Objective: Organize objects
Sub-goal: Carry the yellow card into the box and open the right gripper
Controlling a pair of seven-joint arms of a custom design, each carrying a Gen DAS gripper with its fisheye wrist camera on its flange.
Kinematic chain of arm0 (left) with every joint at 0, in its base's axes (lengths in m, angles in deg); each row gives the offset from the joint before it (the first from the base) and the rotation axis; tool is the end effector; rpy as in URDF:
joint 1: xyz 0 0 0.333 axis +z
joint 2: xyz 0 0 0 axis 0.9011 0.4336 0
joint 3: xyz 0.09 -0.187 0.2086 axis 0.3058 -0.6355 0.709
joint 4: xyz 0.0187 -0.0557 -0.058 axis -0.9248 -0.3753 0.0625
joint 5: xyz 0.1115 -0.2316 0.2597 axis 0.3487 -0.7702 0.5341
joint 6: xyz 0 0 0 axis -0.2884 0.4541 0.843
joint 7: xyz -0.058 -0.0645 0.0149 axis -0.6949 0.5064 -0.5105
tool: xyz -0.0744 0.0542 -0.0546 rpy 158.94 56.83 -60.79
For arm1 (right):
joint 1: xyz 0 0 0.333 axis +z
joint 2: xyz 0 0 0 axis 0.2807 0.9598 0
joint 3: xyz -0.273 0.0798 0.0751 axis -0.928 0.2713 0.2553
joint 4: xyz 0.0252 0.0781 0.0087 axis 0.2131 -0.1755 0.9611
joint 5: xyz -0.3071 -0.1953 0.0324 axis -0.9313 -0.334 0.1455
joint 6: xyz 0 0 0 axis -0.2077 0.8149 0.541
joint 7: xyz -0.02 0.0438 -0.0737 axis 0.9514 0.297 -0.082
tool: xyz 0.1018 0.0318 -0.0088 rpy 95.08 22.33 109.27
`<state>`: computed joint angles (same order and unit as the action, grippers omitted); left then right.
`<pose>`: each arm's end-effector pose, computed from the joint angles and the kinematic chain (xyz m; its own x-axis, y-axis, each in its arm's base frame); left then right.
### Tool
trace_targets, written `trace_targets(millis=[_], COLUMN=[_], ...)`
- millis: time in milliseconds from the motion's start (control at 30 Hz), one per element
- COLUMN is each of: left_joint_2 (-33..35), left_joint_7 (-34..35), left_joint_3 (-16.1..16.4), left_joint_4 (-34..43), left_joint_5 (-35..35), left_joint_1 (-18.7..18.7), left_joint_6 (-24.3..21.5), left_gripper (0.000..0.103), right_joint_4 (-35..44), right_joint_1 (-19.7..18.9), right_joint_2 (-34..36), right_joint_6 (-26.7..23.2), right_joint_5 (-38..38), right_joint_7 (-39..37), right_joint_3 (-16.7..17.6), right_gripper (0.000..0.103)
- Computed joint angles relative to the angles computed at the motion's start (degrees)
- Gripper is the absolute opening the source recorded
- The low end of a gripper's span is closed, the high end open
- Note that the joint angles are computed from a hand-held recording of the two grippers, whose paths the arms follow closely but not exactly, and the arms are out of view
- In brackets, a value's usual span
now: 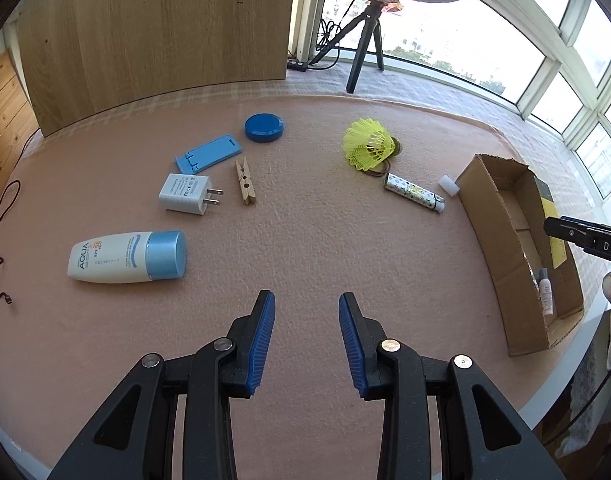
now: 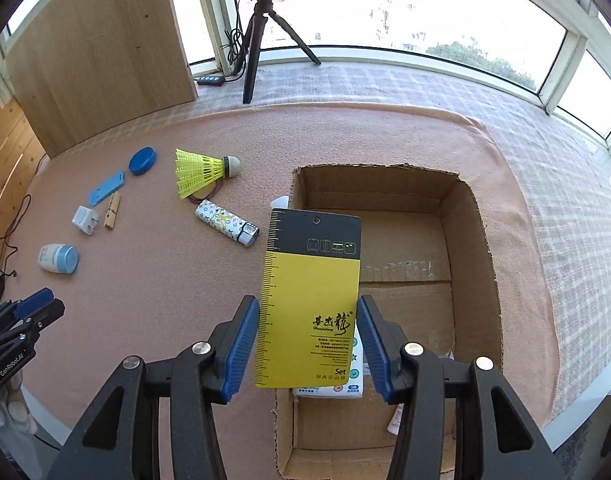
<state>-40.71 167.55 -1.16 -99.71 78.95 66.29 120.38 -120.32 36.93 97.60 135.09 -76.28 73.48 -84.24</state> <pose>0.5857 -0.0417 0.4827 0.1076 -0.9851 0.1343 -0.8713 -0.1585 -0.4644 0.6359 0.2317 0.4870 0.0912 -0.9953 -0.0317 -0.9087 -0.0702 -0.4115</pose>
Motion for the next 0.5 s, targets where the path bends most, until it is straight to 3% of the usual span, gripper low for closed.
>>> trace_targets(millis=[500], left_joint_2=[2.98], left_joint_7=[-0.72], left_joint_3=[-1.42], left_joint_4=[3.51], left_joint_5=[1.23], left_joint_1=[-1.61], left_joint_6=[-0.72], left_gripper=[0.036], right_joint_4=[-6.4], right_joint_1=[-3.37], right_joint_2=[-3.22], right_joint_6=[1.73], right_joint_5=[-1.61], right_joint_7=[1.8], right_joint_3=[-1.38], right_gripper=[0.046])
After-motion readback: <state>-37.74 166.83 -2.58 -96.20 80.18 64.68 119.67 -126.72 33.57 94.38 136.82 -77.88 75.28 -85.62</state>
